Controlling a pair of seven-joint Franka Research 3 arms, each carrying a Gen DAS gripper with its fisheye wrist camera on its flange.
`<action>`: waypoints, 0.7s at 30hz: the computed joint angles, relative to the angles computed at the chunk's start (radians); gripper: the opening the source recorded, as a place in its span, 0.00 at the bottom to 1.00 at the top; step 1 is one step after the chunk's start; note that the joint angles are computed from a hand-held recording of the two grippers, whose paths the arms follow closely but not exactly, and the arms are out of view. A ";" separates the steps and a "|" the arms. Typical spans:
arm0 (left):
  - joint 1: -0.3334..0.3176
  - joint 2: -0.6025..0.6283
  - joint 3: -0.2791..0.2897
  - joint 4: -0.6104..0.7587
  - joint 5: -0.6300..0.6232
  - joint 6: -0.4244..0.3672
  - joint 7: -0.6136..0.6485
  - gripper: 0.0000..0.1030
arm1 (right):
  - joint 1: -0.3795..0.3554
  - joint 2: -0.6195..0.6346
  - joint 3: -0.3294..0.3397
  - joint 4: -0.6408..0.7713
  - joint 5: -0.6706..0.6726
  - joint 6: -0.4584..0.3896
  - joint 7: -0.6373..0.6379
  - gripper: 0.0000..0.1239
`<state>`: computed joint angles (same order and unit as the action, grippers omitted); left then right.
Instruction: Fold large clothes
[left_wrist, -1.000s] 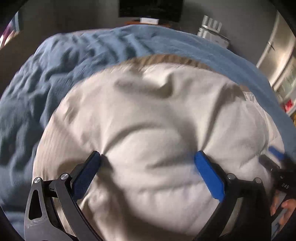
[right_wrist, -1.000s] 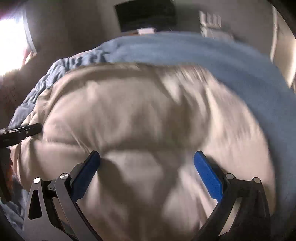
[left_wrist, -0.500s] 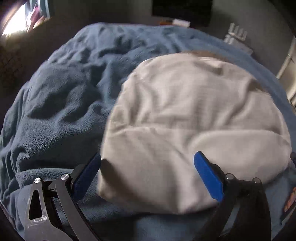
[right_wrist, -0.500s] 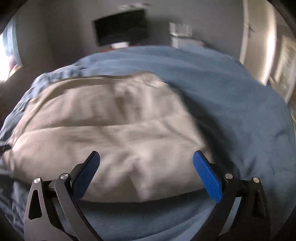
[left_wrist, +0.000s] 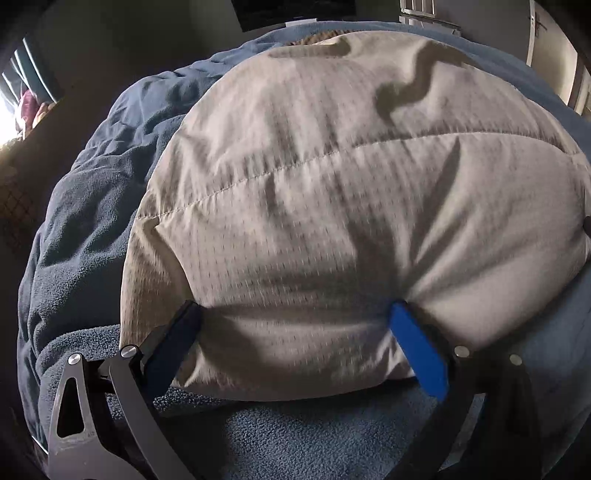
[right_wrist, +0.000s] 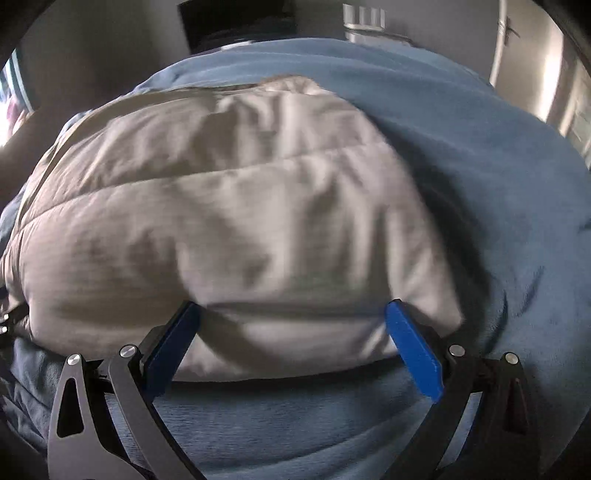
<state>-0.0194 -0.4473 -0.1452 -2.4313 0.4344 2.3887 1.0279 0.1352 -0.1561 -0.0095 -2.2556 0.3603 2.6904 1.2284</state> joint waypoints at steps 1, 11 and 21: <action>0.002 -0.001 -0.002 -0.001 0.003 0.002 -0.006 0.95 | -0.002 0.001 -0.001 0.000 0.002 0.002 0.007 0.77; 0.005 -0.046 -0.033 -0.024 0.067 0.082 -0.084 0.94 | -0.005 -0.057 0.003 -0.057 -0.046 0.092 0.061 0.77; -0.084 0.247 -0.005 0.255 -0.142 0.162 0.042 0.95 | 0.031 0.008 -0.025 0.012 0.115 0.078 -0.084 0.77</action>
<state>-0.1034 -0.2003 -0.1497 -2.1763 0.2927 2.5511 1.0703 0.1660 -0.1480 -0.0343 -2.2438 0.4751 2.7688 1.1440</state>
